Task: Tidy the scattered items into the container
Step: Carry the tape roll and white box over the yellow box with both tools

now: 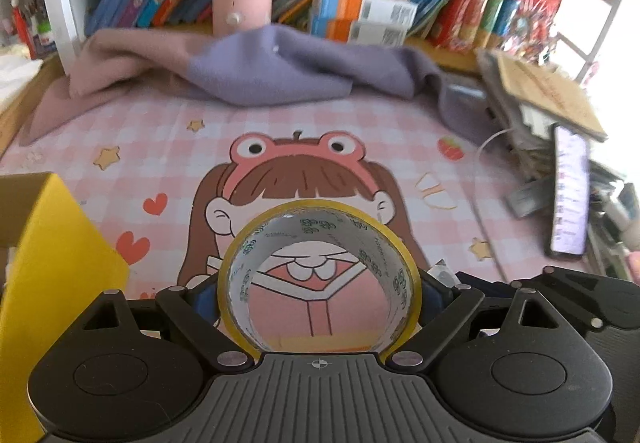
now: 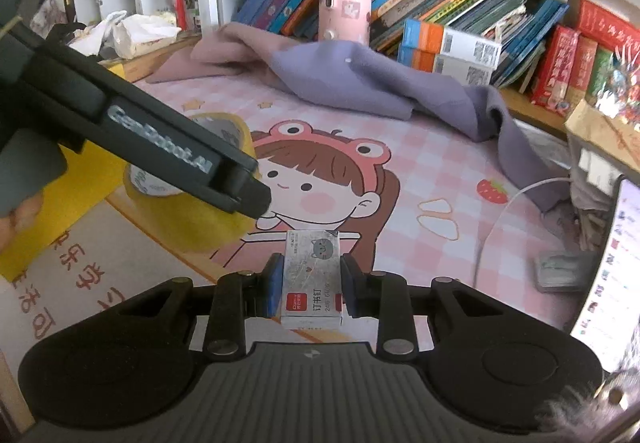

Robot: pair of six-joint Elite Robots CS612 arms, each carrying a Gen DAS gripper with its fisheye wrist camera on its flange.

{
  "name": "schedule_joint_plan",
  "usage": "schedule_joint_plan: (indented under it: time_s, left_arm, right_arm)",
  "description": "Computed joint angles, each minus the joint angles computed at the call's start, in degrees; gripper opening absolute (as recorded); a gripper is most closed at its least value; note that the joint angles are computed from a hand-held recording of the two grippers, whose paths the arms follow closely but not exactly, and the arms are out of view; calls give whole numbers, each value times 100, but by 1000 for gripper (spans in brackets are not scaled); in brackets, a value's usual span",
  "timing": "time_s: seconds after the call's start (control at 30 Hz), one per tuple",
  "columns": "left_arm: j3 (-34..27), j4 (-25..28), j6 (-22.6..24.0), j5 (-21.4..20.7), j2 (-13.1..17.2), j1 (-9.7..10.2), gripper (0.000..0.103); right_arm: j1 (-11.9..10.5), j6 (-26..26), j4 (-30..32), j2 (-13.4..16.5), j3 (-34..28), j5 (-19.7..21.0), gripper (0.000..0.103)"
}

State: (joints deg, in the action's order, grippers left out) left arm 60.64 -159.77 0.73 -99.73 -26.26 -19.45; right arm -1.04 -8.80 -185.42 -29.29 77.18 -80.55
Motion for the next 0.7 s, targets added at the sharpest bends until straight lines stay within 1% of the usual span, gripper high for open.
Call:
schedule_joint_plan:
  time_s: [0.2, 0.37, 0.7]
  left_arm:
    - [679, -719, 191, -195, -364, 40, 92]
    - [1227, -1314, 392, -515, -647, 128, 92]
    - [2066, -2072, 590, -1201, -1026, 379, 92]
  right_arm:
    - [65, 33, -339, -179, 284, -343, 28]
    - [159, 12, -675, -349, 571, -685, 28]
    - [459, 70, -1351, -670, 1139, -1640, 28]
